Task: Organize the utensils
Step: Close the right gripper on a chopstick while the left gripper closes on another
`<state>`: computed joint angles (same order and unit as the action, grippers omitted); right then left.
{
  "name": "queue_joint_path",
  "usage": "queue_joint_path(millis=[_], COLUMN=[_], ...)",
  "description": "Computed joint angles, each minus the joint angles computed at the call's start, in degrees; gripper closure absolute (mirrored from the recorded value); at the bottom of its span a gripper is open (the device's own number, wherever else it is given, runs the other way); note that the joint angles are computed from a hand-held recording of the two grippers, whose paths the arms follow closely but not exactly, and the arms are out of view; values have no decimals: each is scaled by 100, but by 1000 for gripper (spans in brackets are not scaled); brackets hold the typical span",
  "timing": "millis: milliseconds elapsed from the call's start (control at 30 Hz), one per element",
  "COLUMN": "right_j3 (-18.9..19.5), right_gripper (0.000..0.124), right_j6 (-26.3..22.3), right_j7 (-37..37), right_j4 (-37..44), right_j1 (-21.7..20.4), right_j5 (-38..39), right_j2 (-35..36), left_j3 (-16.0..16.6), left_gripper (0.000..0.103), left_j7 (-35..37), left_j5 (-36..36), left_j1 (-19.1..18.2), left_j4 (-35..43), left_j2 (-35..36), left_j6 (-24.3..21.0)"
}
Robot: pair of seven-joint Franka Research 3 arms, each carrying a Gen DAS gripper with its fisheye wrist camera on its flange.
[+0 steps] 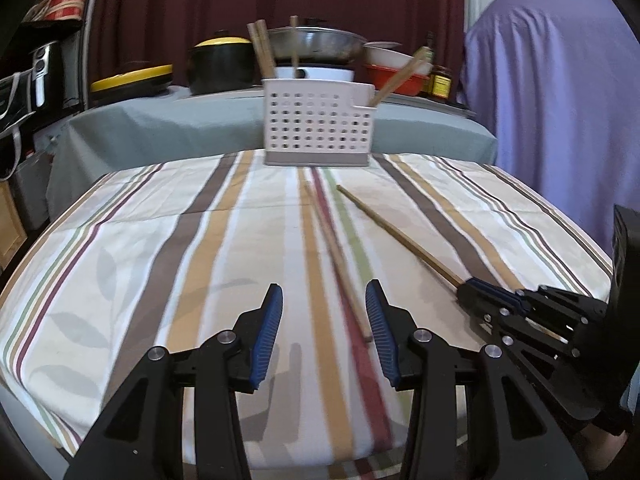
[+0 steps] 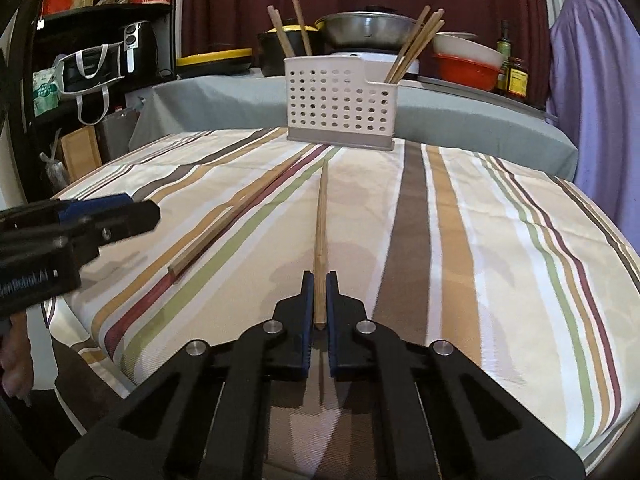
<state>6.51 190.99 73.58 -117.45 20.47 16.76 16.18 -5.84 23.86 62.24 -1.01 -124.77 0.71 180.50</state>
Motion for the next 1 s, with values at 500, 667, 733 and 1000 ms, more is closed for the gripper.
queue_joint_path(millis=[500,667,733,1000], right_j3=[518,743,813,695], right_gripper=[118,118,118,118], right_j6=[449,540,560,608], right_j7=[605,970,1123,1396], right_j4=[-262,-320,-331,-365], right_j1=[-797,-1103,-1210,-1147], right_j5=[-387,-785,-941,-1194], right_j2=[-121,-111,-106,-115], left_j3=[-4,148,177,150], left_gripper=[64,73,79,95], left_j7=[966,865,780,861], left_j5=[-1031,-1020,-879,-881], left_j1=[-346,-514,-542,-532], left_j4=[190,253,264,241], left_j2=[404,468,468,459], left_j6=[-238,-348,-350,-316])
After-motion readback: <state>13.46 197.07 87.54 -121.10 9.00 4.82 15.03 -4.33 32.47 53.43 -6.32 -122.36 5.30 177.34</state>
